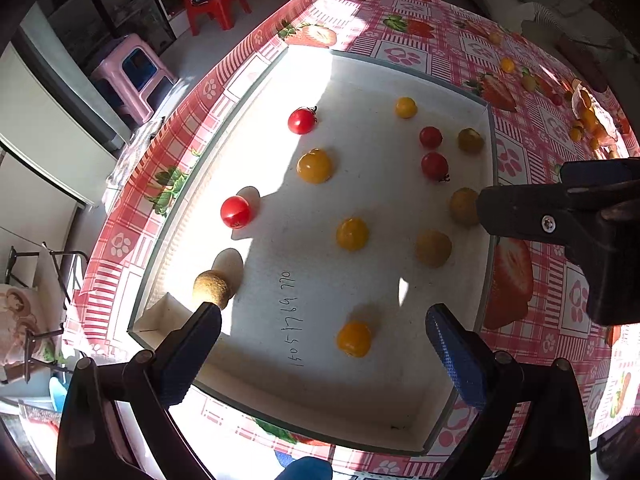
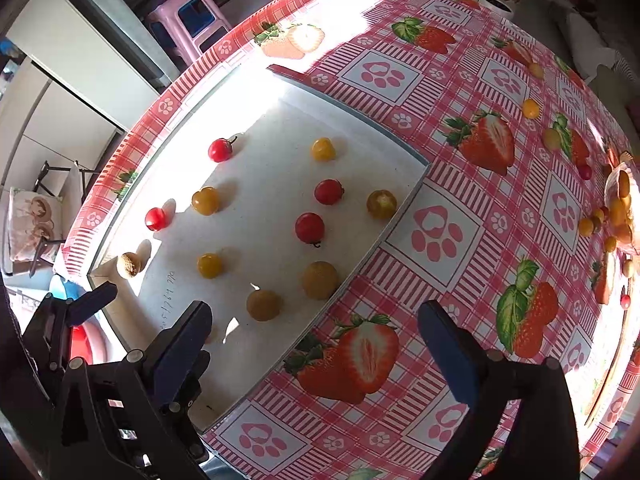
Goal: Organize fruits
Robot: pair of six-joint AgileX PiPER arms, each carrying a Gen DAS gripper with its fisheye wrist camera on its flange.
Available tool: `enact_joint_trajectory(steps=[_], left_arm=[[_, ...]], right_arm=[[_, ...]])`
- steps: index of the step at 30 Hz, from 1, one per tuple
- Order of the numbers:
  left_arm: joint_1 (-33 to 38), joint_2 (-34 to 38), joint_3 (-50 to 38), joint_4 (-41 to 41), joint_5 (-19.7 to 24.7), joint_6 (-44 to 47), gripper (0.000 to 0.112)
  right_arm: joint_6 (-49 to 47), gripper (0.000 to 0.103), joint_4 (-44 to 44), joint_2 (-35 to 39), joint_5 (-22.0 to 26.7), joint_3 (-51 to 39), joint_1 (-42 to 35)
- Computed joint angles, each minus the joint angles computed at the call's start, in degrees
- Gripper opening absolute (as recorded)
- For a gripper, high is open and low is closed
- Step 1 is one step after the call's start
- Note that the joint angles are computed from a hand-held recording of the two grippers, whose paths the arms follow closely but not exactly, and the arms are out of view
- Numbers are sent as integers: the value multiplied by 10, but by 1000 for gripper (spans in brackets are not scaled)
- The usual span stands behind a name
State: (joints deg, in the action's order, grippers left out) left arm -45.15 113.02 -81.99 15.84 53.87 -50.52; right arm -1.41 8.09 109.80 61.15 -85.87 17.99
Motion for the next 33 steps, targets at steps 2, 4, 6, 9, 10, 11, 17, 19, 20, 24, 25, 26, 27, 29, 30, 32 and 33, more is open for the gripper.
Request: enact_joint_trajectory(steps=[2,4,6,9,10,11,17,19,20,24,25,26,27,29,30,32,33], left_arm=[[3,2,-5,-5,3,2,103],[5,3,-7,-15,1,12,103],[1,8,-15,-19,9,20,103],[-5,19,-30,-17,26,29,103],[-8,20,-33,-12,29,28,103],[-10,21,-34,-9,31,26,103],[-12,23,-45,-4,32,25,103],[-11,25,-50,-8,34,31,103],[-10,27,-52,-9,37,33,103],[-9,31,-58,-12,45,38,103],[-8,32,-59,-13,46,40,103],[-8,36,-63,-12,47,40,103],[-9,36,-63,-11,48,39,103],[-10,38,-65,-9,50,40,103],[-11,38,-66,-9,51,40,103],[-11,39,-67,-8,52,42,103],[-11,39,-67,-9,52,42,103]], right_arm=[[2,103,-2,-2,-1,2,1],[4,103,-3,-5,1,4,1],[6,103,-5,-7,1,6,1],[10,103,-6,-8,1,8,-1],[10,103,-5,-8,2,7,-2],[10,103,-3,-8,2,7,-3],[14,103,-6,-7,-1,9,-5],[15,103,-5,-5,0,8,-7],[15,103,-5,-5,0,8,-7],[16,103,-5,-3,1,6,-9],[16,103,-5,-2,1,6,-10],[16,103,-4,-2,2,5,-10],[16,103,-5,-2,2,6,-10],[17,103,-6,-1,2,5,-10],[17,103,-6,-1,1,6,-10],[18,103,-7,0,1,6,-10],[19,103,-7,1,1,5,-9]])
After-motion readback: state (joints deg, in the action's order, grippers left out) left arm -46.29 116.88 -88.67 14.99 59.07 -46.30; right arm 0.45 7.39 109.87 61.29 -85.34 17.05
